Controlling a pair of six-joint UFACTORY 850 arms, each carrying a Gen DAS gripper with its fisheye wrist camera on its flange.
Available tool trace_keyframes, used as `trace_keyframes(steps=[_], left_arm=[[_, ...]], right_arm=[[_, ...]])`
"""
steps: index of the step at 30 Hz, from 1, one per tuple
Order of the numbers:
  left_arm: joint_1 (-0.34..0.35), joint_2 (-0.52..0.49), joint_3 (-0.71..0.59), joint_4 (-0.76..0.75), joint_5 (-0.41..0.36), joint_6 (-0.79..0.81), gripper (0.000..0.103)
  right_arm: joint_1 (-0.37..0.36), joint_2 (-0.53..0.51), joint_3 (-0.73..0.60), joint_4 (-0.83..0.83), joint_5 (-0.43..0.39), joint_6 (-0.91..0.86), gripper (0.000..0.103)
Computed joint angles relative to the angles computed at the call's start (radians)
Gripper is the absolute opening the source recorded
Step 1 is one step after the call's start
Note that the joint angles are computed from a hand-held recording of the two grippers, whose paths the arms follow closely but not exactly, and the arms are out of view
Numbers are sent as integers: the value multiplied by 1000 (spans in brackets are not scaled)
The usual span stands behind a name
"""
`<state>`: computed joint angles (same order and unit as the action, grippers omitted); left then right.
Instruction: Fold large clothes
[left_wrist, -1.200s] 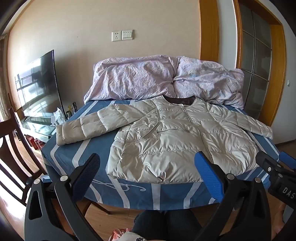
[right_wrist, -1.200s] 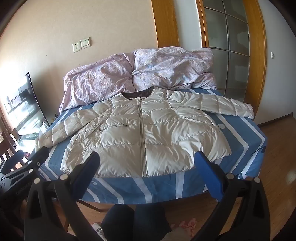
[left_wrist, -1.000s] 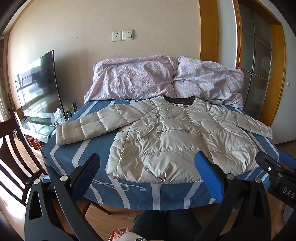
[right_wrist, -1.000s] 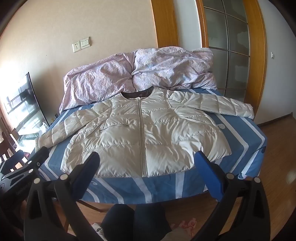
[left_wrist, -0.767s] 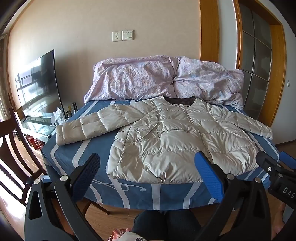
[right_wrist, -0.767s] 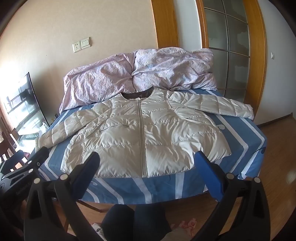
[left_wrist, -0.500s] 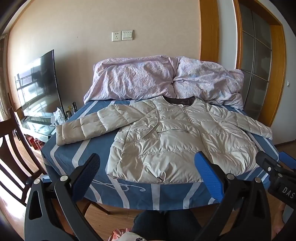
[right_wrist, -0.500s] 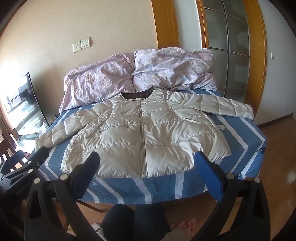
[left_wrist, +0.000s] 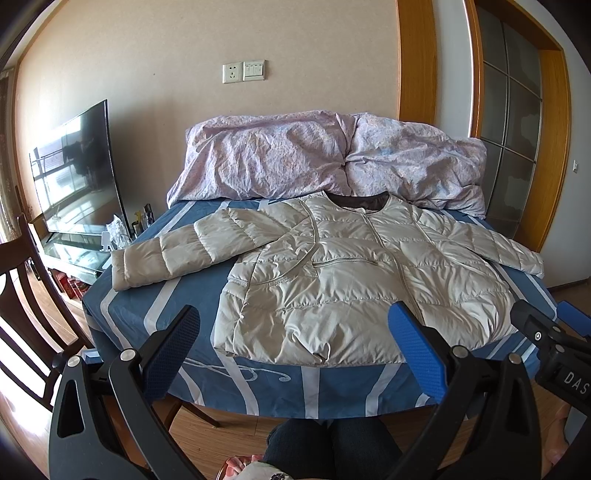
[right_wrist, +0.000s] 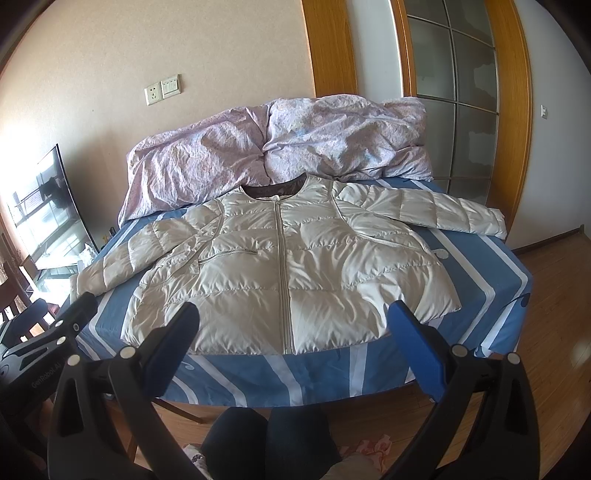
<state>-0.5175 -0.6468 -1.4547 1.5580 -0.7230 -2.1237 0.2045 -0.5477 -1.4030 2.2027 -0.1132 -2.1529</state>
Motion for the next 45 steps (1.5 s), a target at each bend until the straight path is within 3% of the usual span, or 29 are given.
trace_keyframes(steps=[45], left_arm=[[0,0,1,3,-1,-5,102]], right_arm=[[-5,2,1,-16,-4,10,101]])
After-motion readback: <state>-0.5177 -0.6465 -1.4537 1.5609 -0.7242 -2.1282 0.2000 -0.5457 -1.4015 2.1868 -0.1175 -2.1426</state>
